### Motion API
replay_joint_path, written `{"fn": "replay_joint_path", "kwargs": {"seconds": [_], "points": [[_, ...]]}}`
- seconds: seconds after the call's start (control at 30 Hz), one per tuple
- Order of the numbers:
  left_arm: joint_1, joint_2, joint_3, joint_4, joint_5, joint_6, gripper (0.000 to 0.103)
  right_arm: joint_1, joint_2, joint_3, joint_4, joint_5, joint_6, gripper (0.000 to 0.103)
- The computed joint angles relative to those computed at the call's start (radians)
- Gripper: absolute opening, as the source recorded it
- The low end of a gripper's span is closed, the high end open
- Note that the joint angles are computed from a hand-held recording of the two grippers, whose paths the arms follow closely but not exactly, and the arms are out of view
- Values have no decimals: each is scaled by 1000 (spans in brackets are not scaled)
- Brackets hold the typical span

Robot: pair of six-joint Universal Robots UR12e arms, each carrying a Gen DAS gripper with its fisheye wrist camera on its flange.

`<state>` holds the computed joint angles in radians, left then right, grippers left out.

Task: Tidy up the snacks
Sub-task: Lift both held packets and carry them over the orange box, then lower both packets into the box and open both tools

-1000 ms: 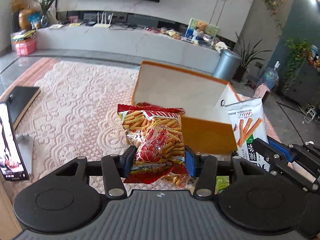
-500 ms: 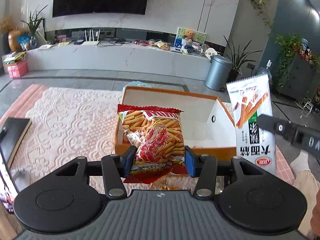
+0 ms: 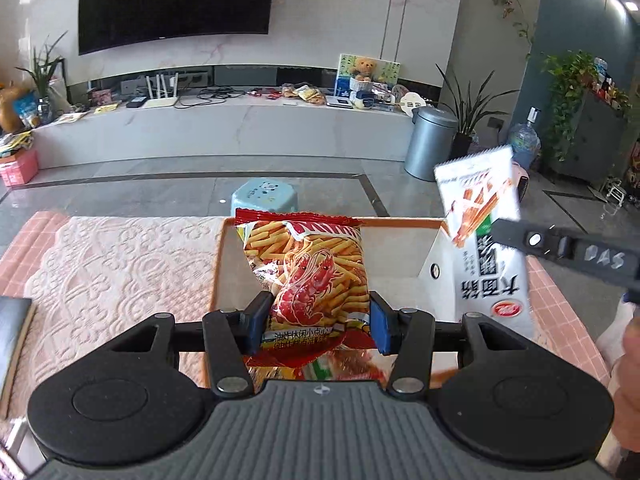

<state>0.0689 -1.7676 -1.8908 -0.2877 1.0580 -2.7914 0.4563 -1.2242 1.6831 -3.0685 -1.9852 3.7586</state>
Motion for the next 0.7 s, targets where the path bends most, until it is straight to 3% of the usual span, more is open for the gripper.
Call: {"fn": "replay_joint_path", "kwargs": {"seconds": [0.23,0.7], "points": [[-26,-73,82,-136,-5,-1,57,-58,38,-29,102,104,69,5],[-76,-150,154,-299,208,50,57,-98,119,-122,412,260,93,5]]}}
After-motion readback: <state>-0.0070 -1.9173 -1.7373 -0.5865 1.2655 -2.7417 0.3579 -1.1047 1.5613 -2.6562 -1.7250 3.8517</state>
